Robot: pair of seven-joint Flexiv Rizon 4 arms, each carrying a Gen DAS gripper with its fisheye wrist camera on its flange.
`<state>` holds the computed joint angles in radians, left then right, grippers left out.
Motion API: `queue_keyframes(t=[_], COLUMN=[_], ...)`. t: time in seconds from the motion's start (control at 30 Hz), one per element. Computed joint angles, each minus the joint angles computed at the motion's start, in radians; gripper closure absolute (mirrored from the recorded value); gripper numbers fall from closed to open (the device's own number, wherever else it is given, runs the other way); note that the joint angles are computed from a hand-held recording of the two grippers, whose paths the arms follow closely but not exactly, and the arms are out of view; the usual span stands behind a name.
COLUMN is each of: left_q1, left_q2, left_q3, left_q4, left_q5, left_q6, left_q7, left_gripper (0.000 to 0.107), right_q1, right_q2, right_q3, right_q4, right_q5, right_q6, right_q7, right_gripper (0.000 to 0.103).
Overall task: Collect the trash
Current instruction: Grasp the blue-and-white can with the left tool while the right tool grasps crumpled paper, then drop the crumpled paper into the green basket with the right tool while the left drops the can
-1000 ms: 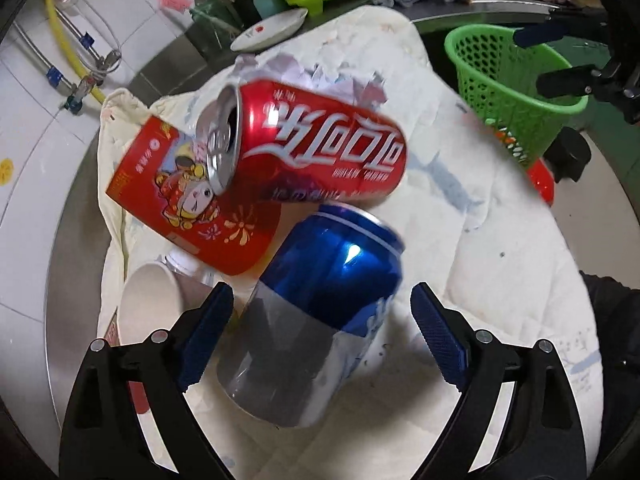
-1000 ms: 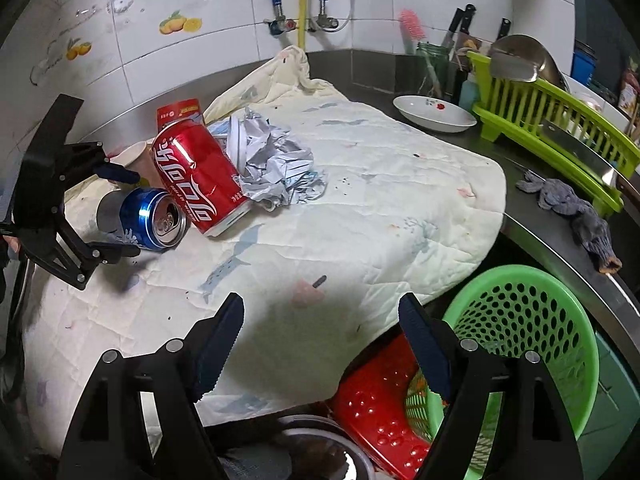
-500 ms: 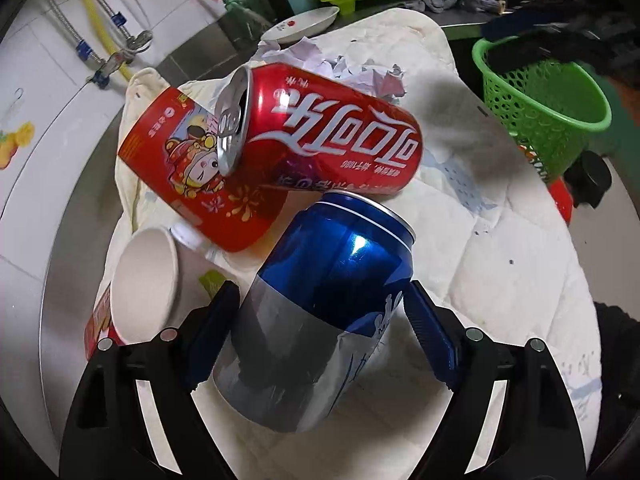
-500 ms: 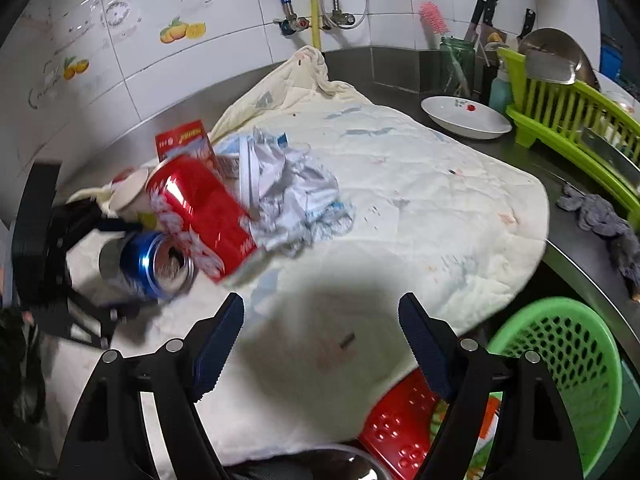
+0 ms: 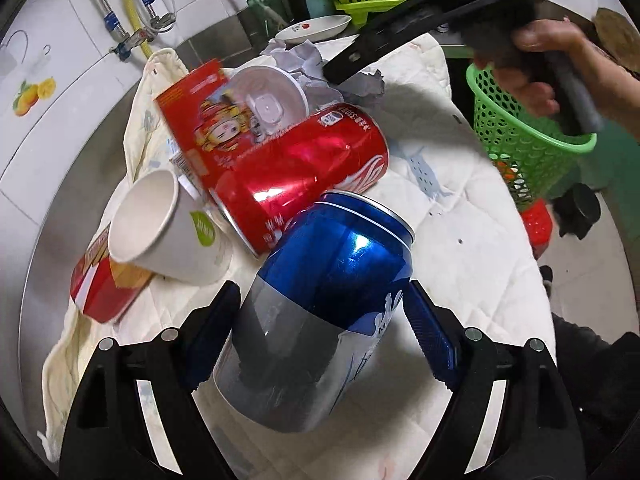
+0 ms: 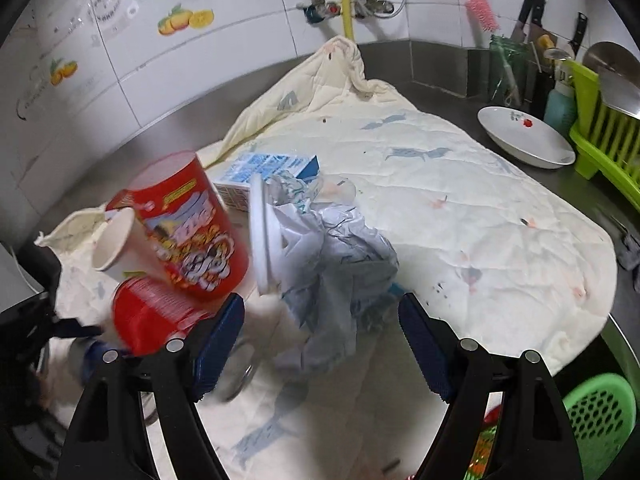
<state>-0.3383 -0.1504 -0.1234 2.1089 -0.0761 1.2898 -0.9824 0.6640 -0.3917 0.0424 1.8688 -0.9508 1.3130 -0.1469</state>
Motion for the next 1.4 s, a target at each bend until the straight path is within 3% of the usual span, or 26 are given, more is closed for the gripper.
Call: queue_keyframes(t=[0.27, 0.5, 0.6, 0.87, 1.1, 1.4], left_q1=[0.008, 0.003, 0.000, -0.011, -0.035, -0.086], left_q2=[0.035, 0.052, 0.056, 0.065, 0.076, 0.042], left_q3=[-0.013, -0.023, -0.026, -0.038, -0.063, -0.114], left_q4=[0.054, 0.092, 0.103, 0.118, 0.129, 0.096], left_q5=[-0.093, -0.168, -0.192, -0.263, -0.370, -0.475], left_q6=[0.022, 0.057, 0.068, 0.081, 0.100, 0.114], left_q7=[0.037, 0.067, 0.069, 0.093, 0.152, 0.228], left_gripper=[0.025, 0.026, 0.026, 0.026, 0.026, 0.027], right_q1=[-0.003, 0.028, 0.054, 0.040, -0.027, -0.105], right_q2=[-0.065, -0.061, -0.040, 0.056, 0.151, 0.346], right_q3=[-0.012, -0.061, -0.105, -0.165, -0.112, 0.063], right_q4=[-0.039, -0.012, 0.012, 0.104, 0.176, 0.392], right_q5=[0.064, 0.047, -0.022, -0.347, -0.567, -0.440], right_q6=[0.018, 0.062, 0.083, 0.167, 0.130, -0.124], right_q7=[-0.049, -0.010, 0.074, 0.418, 0.654, 0.635], right_gripper=[0.026, 0.057, 0.068, 0.077, 0.077, 0.077])
